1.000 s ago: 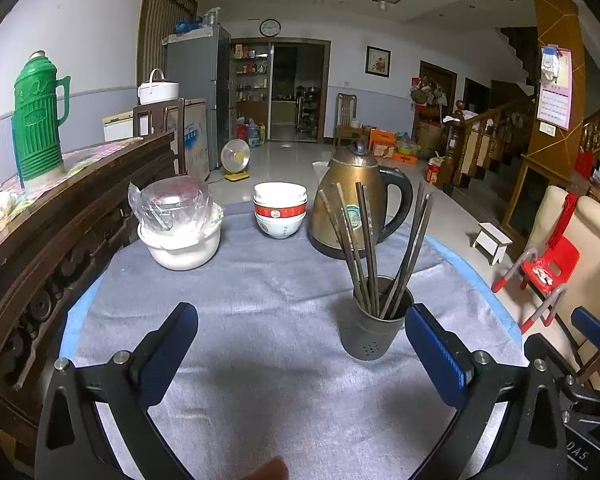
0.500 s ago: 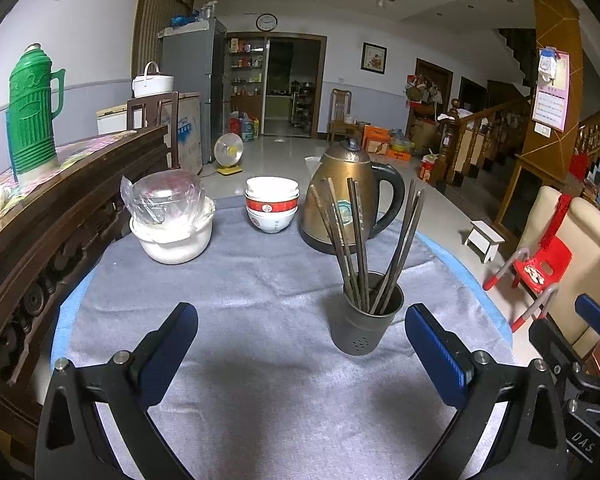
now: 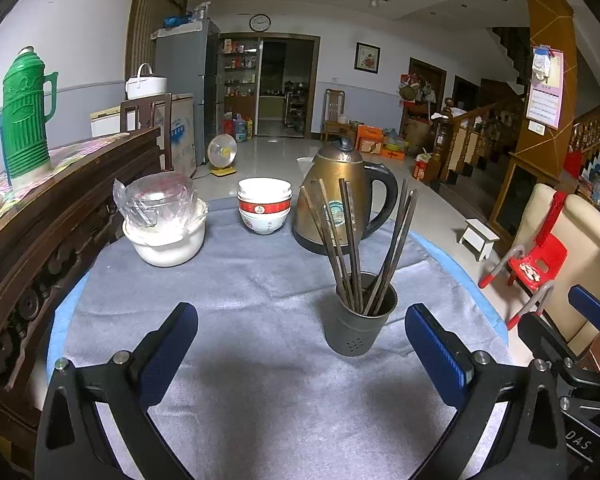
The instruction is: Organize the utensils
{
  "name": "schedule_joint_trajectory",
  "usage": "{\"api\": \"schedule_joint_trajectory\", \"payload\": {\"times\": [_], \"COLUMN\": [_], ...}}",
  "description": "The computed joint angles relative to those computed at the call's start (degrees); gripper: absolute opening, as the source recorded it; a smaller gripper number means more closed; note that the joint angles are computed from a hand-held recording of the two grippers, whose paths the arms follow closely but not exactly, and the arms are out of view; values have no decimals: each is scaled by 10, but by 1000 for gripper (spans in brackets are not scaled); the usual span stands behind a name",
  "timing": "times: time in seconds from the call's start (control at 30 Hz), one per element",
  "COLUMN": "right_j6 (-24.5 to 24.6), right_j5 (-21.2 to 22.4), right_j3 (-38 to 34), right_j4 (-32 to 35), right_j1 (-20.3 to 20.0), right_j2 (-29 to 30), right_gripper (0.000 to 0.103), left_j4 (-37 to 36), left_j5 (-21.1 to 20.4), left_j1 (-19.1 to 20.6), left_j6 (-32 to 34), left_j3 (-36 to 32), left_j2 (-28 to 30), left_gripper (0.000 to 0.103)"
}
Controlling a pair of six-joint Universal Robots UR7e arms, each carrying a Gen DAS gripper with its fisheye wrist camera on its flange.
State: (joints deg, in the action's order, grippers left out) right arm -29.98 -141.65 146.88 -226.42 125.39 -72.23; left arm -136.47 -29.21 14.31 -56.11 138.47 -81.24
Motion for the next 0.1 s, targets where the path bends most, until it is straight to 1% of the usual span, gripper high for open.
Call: {"api": "schedule_joint_trajectory", "payload": {"times": [0.1], "right_j6": [-2], "right_j5": [1], "right_j3": [-2], "right_j4": [1], "right_j1": [-2], "right_j2": [4], "right_gripper": [92], "left_j4": [-8], "left_j5": [-3], "left_j1": [2], "left_j6": [7], "left_j3": [0], "left_j2": [2], "left_gripper": [103]}}
